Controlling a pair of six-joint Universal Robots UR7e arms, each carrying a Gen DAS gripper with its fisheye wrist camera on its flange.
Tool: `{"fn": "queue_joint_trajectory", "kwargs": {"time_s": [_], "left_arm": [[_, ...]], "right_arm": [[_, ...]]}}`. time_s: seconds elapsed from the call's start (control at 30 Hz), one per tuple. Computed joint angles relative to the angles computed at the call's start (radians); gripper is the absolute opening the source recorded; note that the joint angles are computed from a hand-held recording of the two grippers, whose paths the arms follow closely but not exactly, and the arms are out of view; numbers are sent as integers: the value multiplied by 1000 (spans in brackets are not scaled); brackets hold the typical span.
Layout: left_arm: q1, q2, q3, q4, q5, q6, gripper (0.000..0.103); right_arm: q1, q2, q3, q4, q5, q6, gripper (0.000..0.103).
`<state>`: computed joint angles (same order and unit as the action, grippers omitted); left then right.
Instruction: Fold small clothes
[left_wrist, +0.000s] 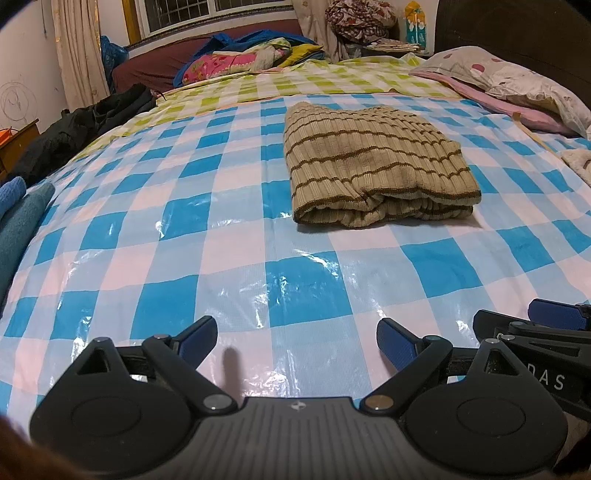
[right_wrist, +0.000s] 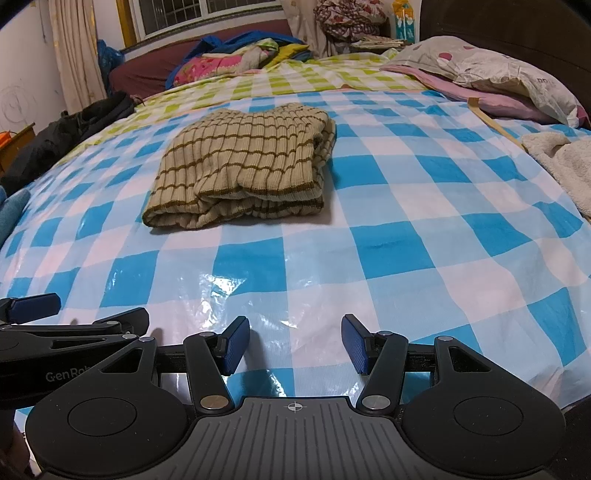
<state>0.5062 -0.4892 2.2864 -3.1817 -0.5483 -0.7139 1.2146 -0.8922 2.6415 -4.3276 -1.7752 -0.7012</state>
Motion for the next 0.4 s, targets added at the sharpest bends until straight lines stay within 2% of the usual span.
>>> {"fn": "queue_joint_trajectory", "kwargs": {"time_s": [0.4], "left_arm": [[-2, -2, 2, 12, -2, -18, 97]], "right_arm": [[0, 0, 1, -1, -1, -1, 55]]}}
